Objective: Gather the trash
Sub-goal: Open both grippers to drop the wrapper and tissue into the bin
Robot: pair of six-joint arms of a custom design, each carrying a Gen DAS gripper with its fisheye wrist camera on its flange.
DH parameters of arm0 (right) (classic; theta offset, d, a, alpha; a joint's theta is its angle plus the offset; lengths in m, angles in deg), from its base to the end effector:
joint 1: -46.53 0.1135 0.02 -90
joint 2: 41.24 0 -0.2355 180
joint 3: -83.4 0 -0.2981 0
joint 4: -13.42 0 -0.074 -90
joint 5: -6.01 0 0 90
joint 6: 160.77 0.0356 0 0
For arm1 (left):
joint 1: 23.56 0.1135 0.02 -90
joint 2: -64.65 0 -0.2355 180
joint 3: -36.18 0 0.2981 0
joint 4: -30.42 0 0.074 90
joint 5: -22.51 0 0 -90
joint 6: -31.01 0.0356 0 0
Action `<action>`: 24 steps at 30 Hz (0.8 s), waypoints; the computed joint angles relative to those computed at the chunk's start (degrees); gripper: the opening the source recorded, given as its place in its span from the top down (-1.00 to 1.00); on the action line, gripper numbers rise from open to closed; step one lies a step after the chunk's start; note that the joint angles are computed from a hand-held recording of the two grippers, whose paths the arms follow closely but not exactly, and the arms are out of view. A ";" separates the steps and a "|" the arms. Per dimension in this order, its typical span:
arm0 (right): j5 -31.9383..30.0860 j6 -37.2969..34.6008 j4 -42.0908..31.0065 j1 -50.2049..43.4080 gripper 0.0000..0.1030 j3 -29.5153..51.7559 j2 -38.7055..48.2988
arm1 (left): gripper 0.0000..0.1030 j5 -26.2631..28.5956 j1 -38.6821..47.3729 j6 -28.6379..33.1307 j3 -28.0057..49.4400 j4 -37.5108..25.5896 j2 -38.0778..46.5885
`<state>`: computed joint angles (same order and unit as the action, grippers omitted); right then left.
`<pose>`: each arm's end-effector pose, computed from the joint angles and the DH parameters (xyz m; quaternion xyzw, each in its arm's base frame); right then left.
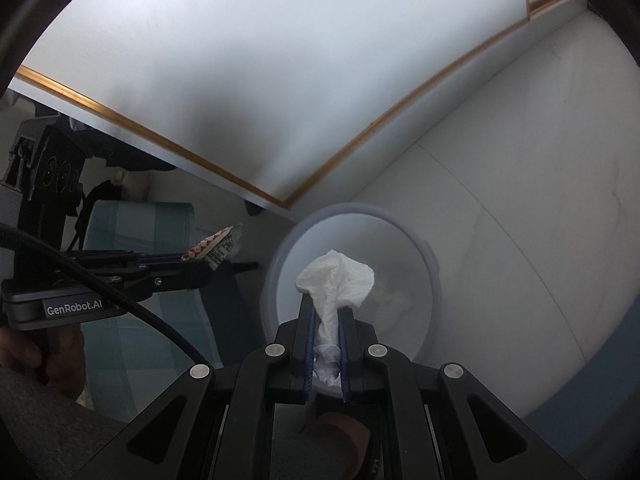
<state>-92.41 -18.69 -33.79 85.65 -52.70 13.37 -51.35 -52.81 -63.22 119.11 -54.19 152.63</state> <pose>0.1787 0.1520 0.1575 0.0880 0.9546 0.2462 0.1424 0.2650 -0.1598 0.2144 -0.2149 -0.9665 0.1353 0.0376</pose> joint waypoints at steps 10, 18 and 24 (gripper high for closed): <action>-3.58 1.87 9.34 2.05 0.77 -0.48 11.58 | 0.78 0.26 -1.23 -1.86 2.35 -1.76 6.80; -5.64 3.37 13.07 1.98 0.64 -0.25 17.26 | 0.76 4.45 -0.34 -3.22 2.72 -2.07 11.20; -5.77 3.62 14.34 1.64 0.42 -0.43 18.29 | 0.74 4.95 0.41 -3.64 2.27 -1.30 13.18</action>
